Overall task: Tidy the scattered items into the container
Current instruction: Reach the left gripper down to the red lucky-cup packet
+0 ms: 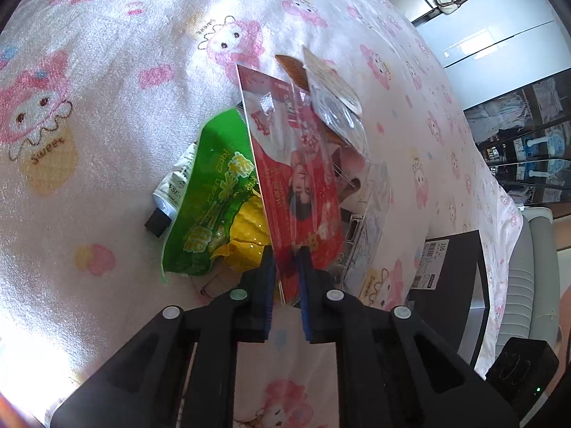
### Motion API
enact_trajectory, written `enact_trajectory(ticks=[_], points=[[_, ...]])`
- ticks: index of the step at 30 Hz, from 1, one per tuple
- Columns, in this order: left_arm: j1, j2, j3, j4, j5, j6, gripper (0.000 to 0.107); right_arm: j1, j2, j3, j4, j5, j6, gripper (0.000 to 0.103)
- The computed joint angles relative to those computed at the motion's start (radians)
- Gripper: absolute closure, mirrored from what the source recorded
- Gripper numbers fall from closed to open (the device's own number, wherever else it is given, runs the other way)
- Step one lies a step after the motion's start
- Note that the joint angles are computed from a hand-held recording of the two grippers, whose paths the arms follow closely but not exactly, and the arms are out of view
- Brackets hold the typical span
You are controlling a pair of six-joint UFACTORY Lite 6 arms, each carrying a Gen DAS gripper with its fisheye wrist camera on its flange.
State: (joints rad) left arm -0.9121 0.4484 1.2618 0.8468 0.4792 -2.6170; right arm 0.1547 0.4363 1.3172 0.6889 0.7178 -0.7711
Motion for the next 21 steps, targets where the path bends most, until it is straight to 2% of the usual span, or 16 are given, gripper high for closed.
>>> enact_trajectory(ticks=[3, 7, 14, 21], points=[[-0.026, 0.012, 0.034, -0.006, -0.001, 0.022, 0.103, -0.023, -0.014, -0.017, 0.012, 0.009, -0.014, 0.055], [-0.07, 0.04, 0.066, -0.005, -0.032, -0.011, 0.103, -0.066, -0.046, -0.051, 0.037, 0.036, -0.045, 0.055], [-0.14, 0.145, 0.226, -0.091, 0.013, 0.07, 0.103, -0.202, -0.121, -0.176, 0.046, 0.079, -0.117, 0.055], [-0.157, 0.204, 0.355, -0.142, 0.038, 0.194, 0.103, -0.255, -0.142, -0.2, 0.064, 0.11, -0.147, 0.055]])
